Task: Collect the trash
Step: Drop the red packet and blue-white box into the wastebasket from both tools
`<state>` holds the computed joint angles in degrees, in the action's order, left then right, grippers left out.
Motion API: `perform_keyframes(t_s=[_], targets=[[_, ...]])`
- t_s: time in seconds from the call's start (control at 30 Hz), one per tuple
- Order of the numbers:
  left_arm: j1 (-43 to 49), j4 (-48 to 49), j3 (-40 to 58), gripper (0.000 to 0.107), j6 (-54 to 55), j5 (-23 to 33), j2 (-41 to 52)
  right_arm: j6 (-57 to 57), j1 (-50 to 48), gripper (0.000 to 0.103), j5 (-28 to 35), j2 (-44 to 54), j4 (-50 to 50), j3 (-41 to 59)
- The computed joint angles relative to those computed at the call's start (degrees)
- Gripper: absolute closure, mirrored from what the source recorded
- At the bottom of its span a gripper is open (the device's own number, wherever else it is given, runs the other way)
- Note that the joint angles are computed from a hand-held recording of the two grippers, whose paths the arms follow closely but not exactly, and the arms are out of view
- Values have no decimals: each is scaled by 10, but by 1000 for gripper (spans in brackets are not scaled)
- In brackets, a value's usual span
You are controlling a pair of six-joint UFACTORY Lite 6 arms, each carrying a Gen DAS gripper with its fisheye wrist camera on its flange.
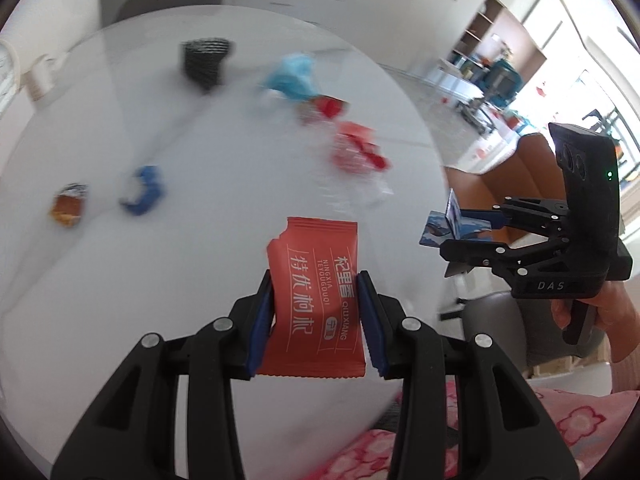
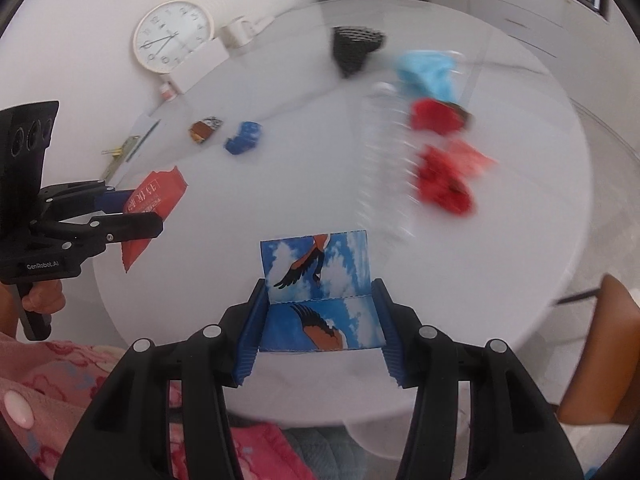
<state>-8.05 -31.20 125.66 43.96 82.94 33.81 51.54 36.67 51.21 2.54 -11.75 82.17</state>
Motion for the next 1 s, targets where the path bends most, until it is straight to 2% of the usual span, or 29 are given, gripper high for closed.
perform_keyframes(t_s=[0.1, 0.23, 0.5, 0.73, 0.93, 1.0], targets=[[-74, 8, -135, 67, -4, -54, -96, 33, 6, 51, 19, -131, -16, -116], [-164, 21, -215, 67, -31, -83, -152, 46, 3, 51, 51, -277, -14, -233], [-351, 54, -336, 67, -143, -161, -210, -8, -45, 51, 130, -498, 28, -368], [-450, 81, -396, 67, -239, -228, -229, -63, -82, 51, 188, -613, 55, -416], [-487, 114, -415, 67, -296, -266, -231, -93, -99, 51, 198, -653, 68, -432], [-492, 117, -421, 62, -308, -276, -234, -88, -88, 51, 197, -658, 65, -434]])
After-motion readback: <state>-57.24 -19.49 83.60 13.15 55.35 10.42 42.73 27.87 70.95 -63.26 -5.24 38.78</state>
